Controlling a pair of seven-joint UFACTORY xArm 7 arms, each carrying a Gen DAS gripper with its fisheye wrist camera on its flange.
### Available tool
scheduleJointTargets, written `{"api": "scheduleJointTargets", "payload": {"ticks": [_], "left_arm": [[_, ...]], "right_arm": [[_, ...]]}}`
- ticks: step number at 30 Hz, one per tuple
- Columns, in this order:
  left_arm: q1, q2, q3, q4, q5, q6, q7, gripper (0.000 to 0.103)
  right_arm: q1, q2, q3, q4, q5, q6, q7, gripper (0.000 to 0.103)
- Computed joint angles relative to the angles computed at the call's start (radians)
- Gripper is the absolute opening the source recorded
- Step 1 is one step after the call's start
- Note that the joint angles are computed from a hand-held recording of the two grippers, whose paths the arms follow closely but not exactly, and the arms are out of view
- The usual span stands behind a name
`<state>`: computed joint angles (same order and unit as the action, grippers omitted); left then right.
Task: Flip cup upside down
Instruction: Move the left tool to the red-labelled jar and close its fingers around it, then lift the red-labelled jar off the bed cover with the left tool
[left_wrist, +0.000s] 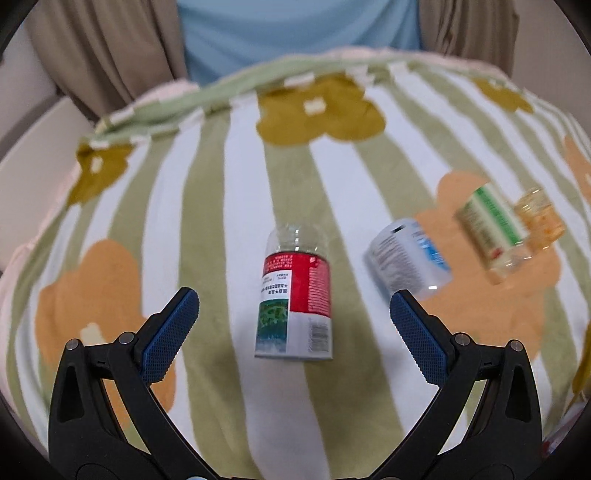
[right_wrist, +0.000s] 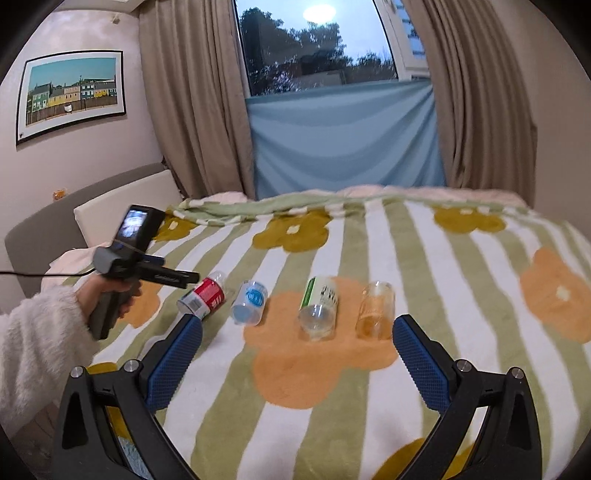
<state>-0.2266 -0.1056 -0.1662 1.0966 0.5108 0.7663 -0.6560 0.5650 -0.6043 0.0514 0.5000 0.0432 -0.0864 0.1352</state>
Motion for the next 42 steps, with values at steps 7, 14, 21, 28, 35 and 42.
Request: {"api": "scheduleJointTargets", "payload": {"ticks": [7, 14, 21, 28, 35, 42], "left_arm": [[-0.001, 0.142, 0.042, 0.065, -0.091, 0.008, 0.084, 0.102], [-0.005, 0.219, 0.070, 0.115, -0.192, 0.042, 0.181, 0.076], [-0.028, 0.229, 0.077, 0.128, -0.169, 0.076, 0.199, 0.059], [-0.041, 0.136, 0.056, 0.088, -0.170, 0.079, 0.181, 0.058], [-0.083, -0.015, -0.024, 0.036, -0.161, 0.110, 0.142, 0.058], [-0.194, 0.034, -0.123, 0.090, -0.186, 0.089, 0.109, 0.059]], "right_arm": [[0.139, 0.096, -0.123, 0.020, -0.007, -0.026, -0.075, 0.103], [0.295, 0.115, -0.261, 0.054, -0.005, 0.001, -0.211, 0.103], [0.498, 0.042, -0.435, 0.073, 0.077, 0.118, -0.398, 0.103], [0.473, -0.022, -0.406, 0.047, 0.182, 0.120, -0.442, 0.103], [0.333, -0.092, -0.286, 0.027, 0.253, 0.192, -0.445, 0.103], [0.173, -0.157, -0.205, 0.007, 0.333, 0.329, -0.394, 0.103]]}}
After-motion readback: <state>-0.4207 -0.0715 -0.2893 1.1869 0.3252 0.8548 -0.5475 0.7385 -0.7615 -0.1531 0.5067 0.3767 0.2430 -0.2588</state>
